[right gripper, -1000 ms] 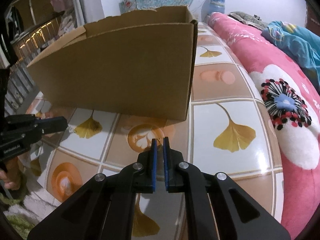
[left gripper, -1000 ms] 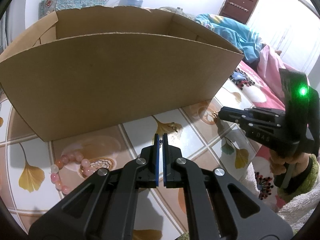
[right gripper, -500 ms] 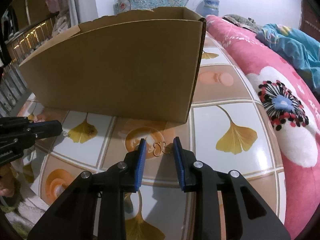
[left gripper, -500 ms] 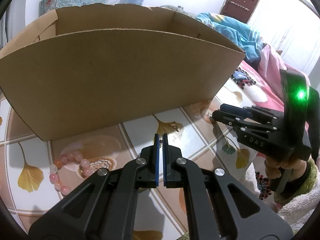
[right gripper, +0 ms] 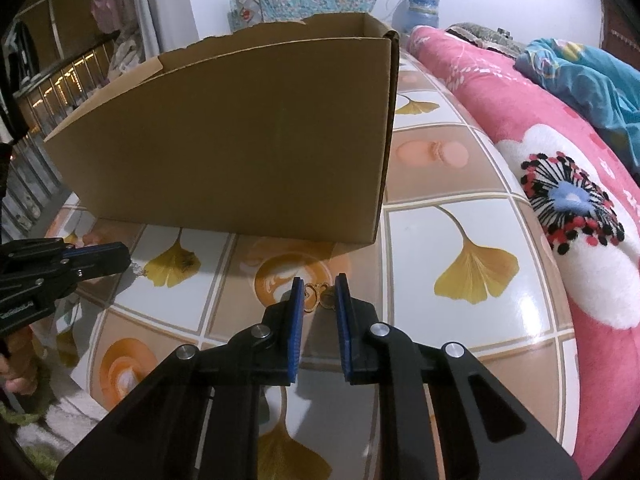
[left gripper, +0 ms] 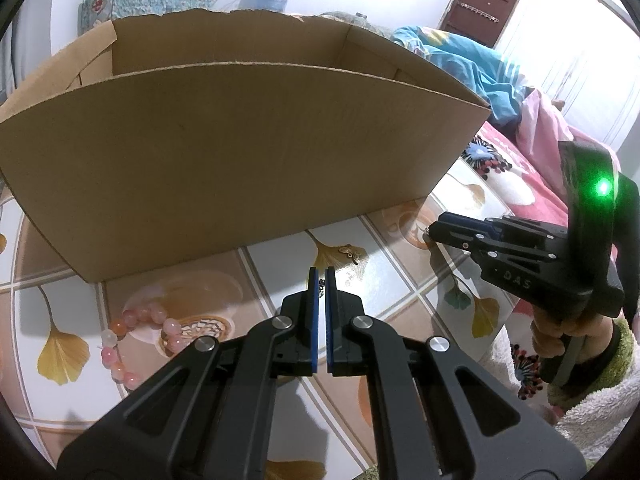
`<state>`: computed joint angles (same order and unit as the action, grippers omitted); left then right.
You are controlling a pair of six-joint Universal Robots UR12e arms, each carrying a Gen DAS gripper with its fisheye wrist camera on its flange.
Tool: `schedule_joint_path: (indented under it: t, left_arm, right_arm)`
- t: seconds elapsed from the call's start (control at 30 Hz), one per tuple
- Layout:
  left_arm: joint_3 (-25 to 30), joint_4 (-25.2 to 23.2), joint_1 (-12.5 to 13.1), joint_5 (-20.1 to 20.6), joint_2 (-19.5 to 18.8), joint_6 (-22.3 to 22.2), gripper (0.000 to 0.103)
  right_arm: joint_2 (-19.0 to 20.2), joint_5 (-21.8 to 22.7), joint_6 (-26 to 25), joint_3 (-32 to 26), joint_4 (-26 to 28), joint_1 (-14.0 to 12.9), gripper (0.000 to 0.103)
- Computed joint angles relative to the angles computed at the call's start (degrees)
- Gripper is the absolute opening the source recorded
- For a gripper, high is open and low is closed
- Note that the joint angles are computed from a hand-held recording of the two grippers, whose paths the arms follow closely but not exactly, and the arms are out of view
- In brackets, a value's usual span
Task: Organize jewelry
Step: 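Carry both earrings into the box and open both tools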
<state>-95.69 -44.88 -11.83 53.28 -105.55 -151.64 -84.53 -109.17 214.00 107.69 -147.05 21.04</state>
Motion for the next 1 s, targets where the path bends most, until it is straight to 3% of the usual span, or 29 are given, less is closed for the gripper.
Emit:
schedule_joint_path:
  t: [0.27,0.57,0.63,0.73,0.8,0.83,1.0]
  left_arm:
    - [-0.15,0.67,0.31,-1.27,1.23,1.11,0.002]
    - [3.69,2.41,2.06,-12.46,2.16,0.45,0.002]
    - [5.49,4.61,1.63,-11.89,1.2,-0.76,0.002]
    - [9.5,4.94,0.27,-9.04,-1.28,-2.1,0.002]
    - [13.59,-0.19,-0.7,-6.37,-3.62,-2.3,0.002]
    - [16.36,-2.57,-1.52,-3.04,-5.37,-3.36,0.002]
    - [23.27,-9.17,-3.22,1.84,-9.94,-3.8,0.004]
  right_arm:
    - [-1.18,-0.32,-1.6,0.59,-3.98,0.77,0.016]
    - [-2.62,2.46,-8.39,-0.62,-15.96,-0.22,0.016]
    - [-2.37,4.52,-9.83,-1.71,-16.45,-1.26,0.016]
    - [-1.75,11.77,-11.15,-3.82,-14.71,-4.26,0.016]
    - [-0.88,16.24,-10.6,-6.0,-10.38,-6.3,0.016]
    - [-0.33,18.36,-10.6,-6.99,-8.53,-7.3,0.016]
    - [2.61,23.68,-10.47,-11.4,-0.46,-10.16,0.017]
